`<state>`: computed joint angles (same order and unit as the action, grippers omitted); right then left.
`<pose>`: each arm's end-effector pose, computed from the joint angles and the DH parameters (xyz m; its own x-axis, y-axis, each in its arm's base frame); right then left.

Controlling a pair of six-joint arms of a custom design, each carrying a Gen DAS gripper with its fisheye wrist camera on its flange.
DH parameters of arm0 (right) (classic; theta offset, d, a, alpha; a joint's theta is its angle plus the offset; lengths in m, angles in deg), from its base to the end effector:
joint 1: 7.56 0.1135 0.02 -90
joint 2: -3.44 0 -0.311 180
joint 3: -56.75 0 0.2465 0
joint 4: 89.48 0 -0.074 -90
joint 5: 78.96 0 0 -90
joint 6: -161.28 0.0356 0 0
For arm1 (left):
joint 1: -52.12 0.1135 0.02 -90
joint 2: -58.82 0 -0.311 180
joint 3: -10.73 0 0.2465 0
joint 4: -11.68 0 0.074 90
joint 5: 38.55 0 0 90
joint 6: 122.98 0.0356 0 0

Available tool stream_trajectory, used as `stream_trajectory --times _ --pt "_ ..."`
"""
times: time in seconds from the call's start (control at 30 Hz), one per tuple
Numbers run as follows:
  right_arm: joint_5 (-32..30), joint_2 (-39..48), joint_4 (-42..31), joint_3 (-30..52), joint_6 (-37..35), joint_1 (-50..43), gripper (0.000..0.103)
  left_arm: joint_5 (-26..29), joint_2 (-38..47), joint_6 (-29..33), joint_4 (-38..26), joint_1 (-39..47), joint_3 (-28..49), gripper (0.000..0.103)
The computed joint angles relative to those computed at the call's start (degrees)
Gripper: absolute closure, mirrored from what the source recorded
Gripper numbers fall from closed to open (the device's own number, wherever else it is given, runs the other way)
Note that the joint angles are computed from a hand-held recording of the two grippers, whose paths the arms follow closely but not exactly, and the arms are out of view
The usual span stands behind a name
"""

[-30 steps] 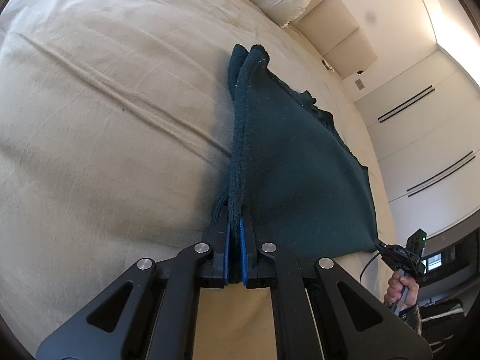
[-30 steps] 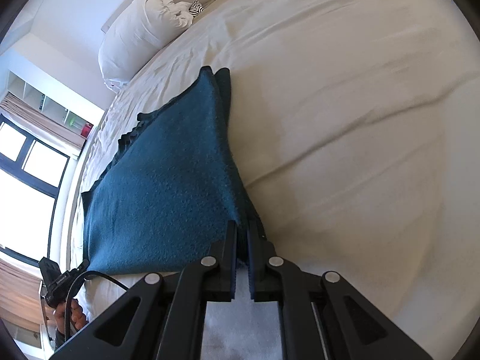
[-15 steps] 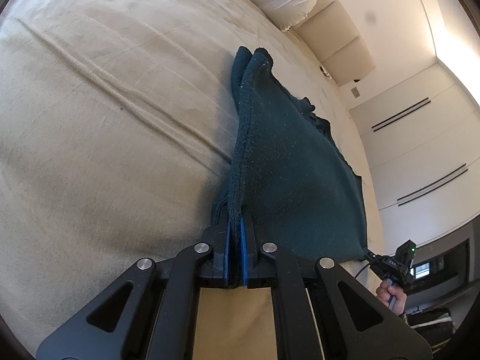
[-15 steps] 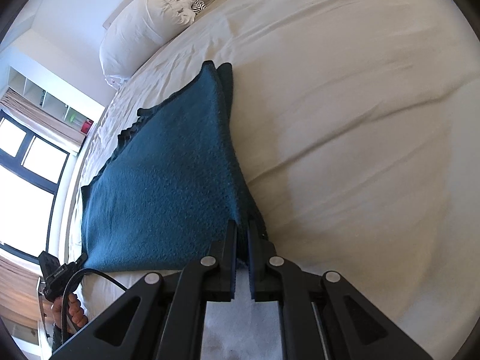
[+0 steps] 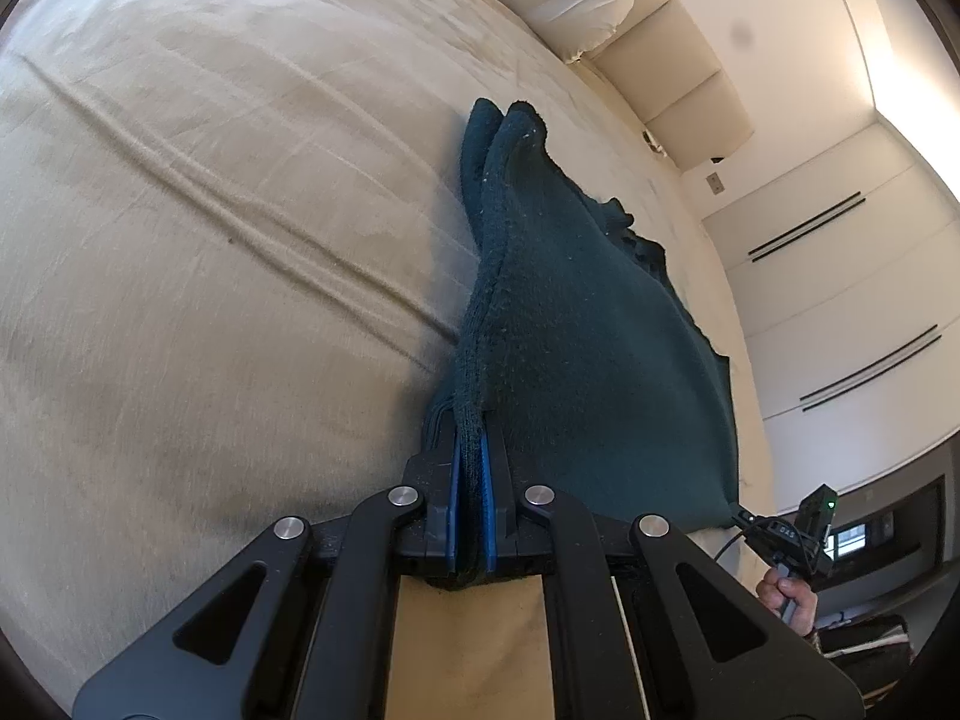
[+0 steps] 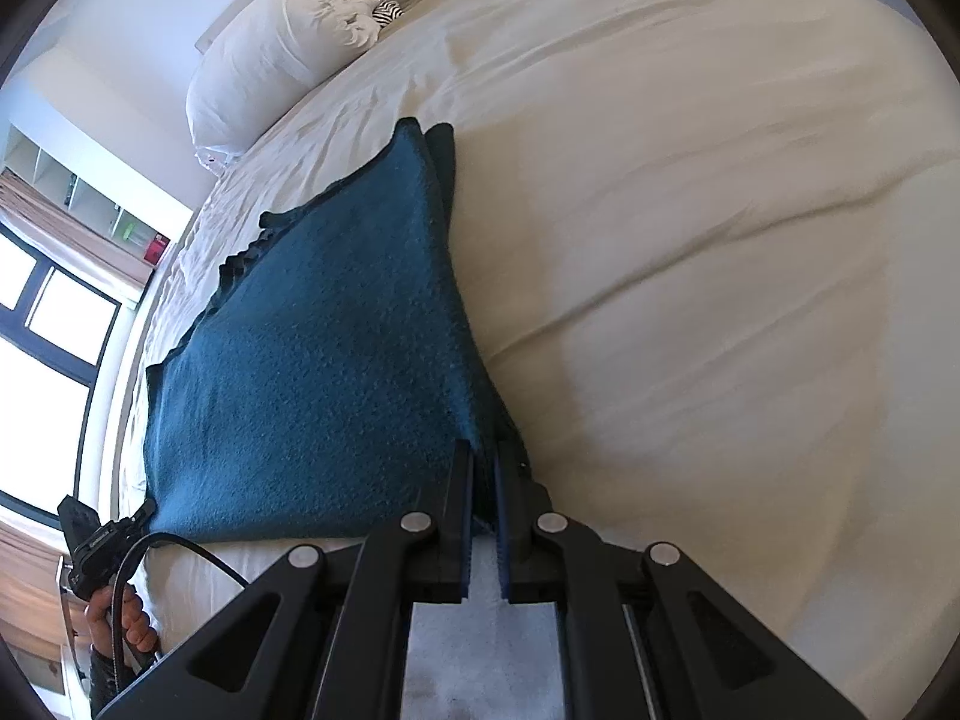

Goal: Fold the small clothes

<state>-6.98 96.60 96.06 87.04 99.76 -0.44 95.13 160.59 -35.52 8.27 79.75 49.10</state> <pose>0.2048 0.0367 0.1139 -0.8694 0.3484 -0.3503 0.1491 0.8610 0.4863 0.2179 0.0863 0.1059 -0.8094 -0.4599 -0.3653 -0.1304 0.7472 -0.6517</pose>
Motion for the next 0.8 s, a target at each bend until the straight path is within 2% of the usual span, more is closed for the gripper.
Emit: stream_trajectory --times 0.1,0.13,0.17,0.23,0.33,0.37,0.43,0.53,0.63,0.67,0.73,0.8 --pt "-3.03 1.33 0.85 -0.04 -0.93 -1.83 0.097 0.85 0.58 0.73 -0.02 0.6 -0.17 0.098" --pt "-4.28 1.2 0.81 -0.07 -1.12 -2.93 0.091 1.19 0.45 1.08 -0.53 0.97 -0.21 0.097" --pt "-5.99 0.31 0.35 -0.36 -1.15 -4.61 0.08 1.13 -0.27 1.43 -2.18 1.35 0.09 0.097" --pt "-4.19 -2.95 -3.53 -0.03 -0.46 -5.6 0.064 -0.51 -3.17 1.28 -5.23 1.43 0.41 0.096" --pt "1.4 -12.47 -10.76 0.79 1.2 -6.12 0.064 -9.3 -14.01 -0.74 -8.33 -0.35 -0.18 0.096" --pt "1.24 -15.6 -12.09 1.95 1.4 -5.3 0.064 -10.53 -17.69 -1.29 -9.04 -1.31 0.29 0.096" --pt "-1.76 -15.63 -12.0 5.24 1.99 -2.13 0.064 -11.92 -20.94 -2.67 -9.24 -4.27 1.56 0.096" --pt "-4.67 -6.82 -8.63 14.78 3.41 8.27 0.064 -14.73 -20.24 -5.73 -6.79 -12.57 4.63 0.096" --pt "-8.52 7.25 -5.58 27.46 6.57 15.01 0.064 -18.13 -13.92 -9.13 -1.56 -20.47 7.69 0.096" --pt "-9.53 12.97 -7.26 33.63 7.43 17.02 0.064 -19.07 -11.9 -10.05 -1.09 -22.21 8.88 0.096" --pt "-13.27 20.61 -10.34 41.87 7.44 18.89 0.064 -19.35 -9.09 -10.68 0.78 -24.3 9.67 0.096" --pt "-14.0 27.36 -13.28 48.72 8.24 20.17 0.064 -21.74 -5.03 -10.22 3.12 -26.02 10.85 0.096"
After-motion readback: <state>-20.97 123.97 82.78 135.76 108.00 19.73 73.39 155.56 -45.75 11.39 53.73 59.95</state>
